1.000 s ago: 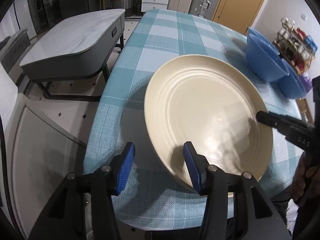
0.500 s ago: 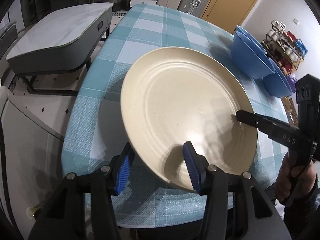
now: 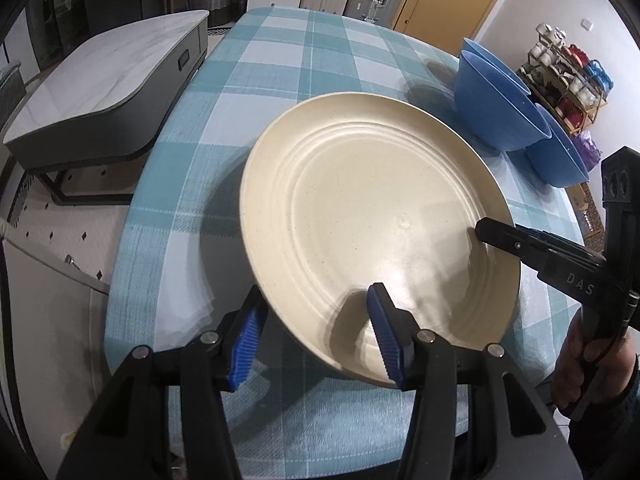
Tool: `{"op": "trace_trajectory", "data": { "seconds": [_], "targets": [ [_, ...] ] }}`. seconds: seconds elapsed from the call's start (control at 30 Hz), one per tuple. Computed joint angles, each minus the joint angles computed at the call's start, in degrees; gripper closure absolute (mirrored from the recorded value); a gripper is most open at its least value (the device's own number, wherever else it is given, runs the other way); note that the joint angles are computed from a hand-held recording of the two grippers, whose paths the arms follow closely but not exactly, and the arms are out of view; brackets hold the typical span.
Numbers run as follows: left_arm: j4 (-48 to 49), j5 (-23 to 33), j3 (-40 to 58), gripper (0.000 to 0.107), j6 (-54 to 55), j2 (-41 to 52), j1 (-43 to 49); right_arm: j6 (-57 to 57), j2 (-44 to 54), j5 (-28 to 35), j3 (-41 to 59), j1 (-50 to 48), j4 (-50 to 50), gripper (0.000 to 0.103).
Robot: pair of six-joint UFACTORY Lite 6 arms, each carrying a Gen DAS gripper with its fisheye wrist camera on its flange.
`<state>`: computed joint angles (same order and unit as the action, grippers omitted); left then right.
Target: Organize plates and bowls
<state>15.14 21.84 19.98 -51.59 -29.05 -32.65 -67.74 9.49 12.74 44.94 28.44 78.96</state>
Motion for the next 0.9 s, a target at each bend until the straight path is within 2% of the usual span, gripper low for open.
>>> {"op": "trace_trajectory", "data": {
  "seconds": [0.2, 0.3, 0.43, 0.53, 0.67, 0.83, 0.9],
  "targets": [
    [1.77, -0.28, 0.51, 0.055, -2.17, 1.00, -0.30, -1.06, 0.51, -0.53, 0.52, 0.12, 0.34, 0.080],
    [7.39, 2.29, 0.63, 0.056, -9.00, 0.33, -2.80, -2.68, 0.14, 0.56, 0.02, -0.57, 1.60, 0.079],
    [12.00, 8.95, 2.47, 0.056, -14.20, -2.42, -5.33, -6.59, -3.17, -0.87, -2.52, 0.03, 5.29, 0.079],
    [17.53, 16.39, 4.96, 0.055, -20.16, -5.44, -8.13, -8.53, -7.88, -1.71, -5.11, 0.00, 6.03, 0.079],
    [18.81, 19.82, 8.18, 0.054, -22.78, -7.81, -12.62, -2.29, -15.28, -2.37, -8.29, -1.60, -0.51, 0.079],
    [25.20, 21.82, 16.43, 0.053, -30.34, -0.37, -22.08, 10.15, -29.11, -1.36, -12.74, -5.95, -13.35, 0.079],
    [27.41, 20.74, 20.38, 0.052, -32.19, 3.56, -24.62, 19.34, -36.00, -1.07, -14.45, -7.57, -22.91, 0.079]
  ]
}}
